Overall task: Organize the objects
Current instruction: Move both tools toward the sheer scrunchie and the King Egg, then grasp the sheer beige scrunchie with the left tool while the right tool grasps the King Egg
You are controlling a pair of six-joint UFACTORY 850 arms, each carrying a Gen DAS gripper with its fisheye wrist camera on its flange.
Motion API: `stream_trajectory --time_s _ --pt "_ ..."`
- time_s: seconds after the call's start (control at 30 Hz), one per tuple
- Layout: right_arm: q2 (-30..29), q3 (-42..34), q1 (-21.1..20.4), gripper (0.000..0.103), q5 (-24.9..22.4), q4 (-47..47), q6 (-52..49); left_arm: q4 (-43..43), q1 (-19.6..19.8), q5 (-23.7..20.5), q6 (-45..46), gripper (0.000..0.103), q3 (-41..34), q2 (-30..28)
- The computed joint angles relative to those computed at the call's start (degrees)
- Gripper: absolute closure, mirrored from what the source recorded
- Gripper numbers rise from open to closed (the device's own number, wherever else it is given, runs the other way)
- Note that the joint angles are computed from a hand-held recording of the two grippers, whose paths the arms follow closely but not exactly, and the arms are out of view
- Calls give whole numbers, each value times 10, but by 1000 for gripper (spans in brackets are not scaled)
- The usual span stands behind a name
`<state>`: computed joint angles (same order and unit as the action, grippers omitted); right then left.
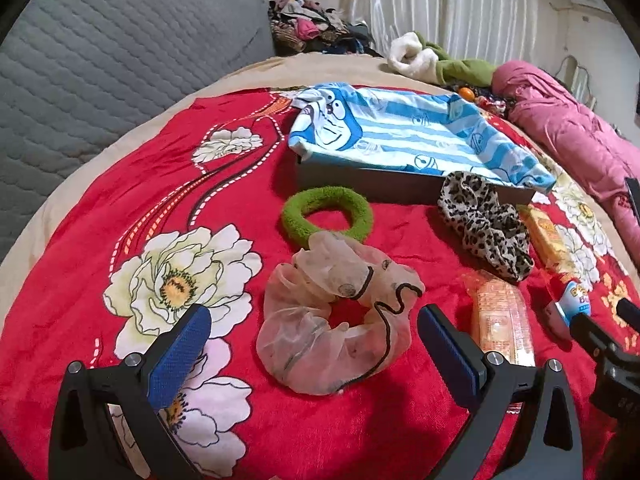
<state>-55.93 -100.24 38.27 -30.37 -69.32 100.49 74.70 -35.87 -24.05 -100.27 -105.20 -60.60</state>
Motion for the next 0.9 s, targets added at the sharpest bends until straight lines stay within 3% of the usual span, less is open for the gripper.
stream_trajectory --time_s 0.53,0.9 --pt "-26 -36 -11 0 0 37 -42 -77 8 3 83 0 -54 -39" --pt "-39 -53 -14 1 6 73 -77 -83 5 -5 89 1 -63 -45"
